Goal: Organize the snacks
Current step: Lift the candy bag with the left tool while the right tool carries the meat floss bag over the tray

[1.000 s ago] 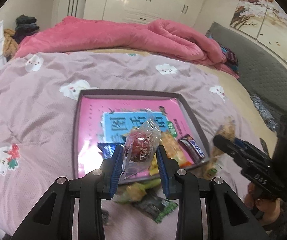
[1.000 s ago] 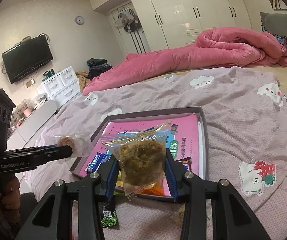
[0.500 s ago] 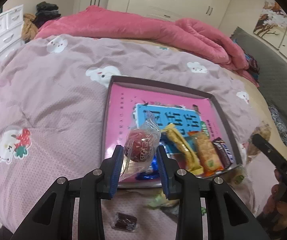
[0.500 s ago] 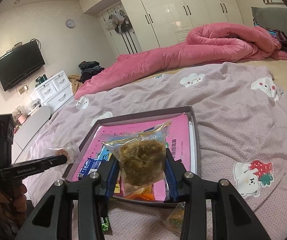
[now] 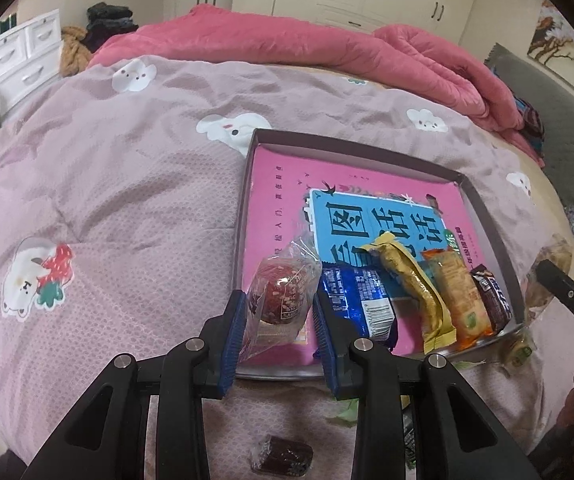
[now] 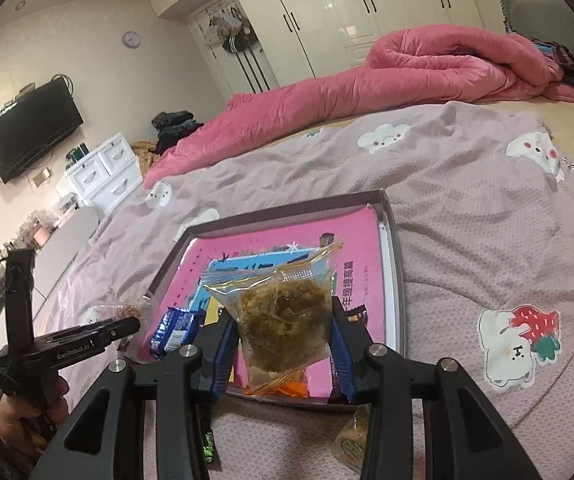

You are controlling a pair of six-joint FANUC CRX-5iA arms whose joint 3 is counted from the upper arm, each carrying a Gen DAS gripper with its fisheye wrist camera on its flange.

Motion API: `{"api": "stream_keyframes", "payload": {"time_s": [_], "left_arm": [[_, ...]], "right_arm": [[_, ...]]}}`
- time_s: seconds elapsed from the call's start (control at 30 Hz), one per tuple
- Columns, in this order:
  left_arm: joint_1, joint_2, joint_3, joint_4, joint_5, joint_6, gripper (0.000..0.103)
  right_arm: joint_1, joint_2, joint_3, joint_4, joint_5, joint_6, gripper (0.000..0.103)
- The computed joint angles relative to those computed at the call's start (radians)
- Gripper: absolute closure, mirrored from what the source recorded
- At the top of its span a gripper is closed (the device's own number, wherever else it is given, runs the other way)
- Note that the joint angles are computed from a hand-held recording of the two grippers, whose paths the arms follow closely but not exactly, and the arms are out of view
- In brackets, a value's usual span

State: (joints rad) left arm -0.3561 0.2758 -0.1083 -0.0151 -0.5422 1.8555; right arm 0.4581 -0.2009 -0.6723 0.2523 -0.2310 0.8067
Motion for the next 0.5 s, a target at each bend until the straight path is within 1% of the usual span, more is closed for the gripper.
{"api": "stream_keyframes", "payload": {"time_s": [0.07, 0.2, 0.37, 0.5], "left_arm": [[-0.001, 0.003, 0.001, 0.004, 0.001, -0.006, 0.068], [-0.004, 0.01, 0.004, 0.009, -0.001, -0.021, 0.068], [-0.008, 0.022, 0.011, 0.017, -0.008, -0.034, 0.068], [-0.008, 0.029, 0.009, 0.036, -0.004, -0.053, 0.068]], "right_arm": [[0.003, 0.006, 0.004, -0.003, -0.004, 0.005, 0.061], [0.005, 0.022, 0.029, -0.059, -0.029, 0.057, 0.061], [-0.004, 0.048, 0.078, -0.176, -0.07, 0.169, 0.061], [-0.005, 0.059, 0.095, -0.21, -0.091, 0.204, 0.061]]}}
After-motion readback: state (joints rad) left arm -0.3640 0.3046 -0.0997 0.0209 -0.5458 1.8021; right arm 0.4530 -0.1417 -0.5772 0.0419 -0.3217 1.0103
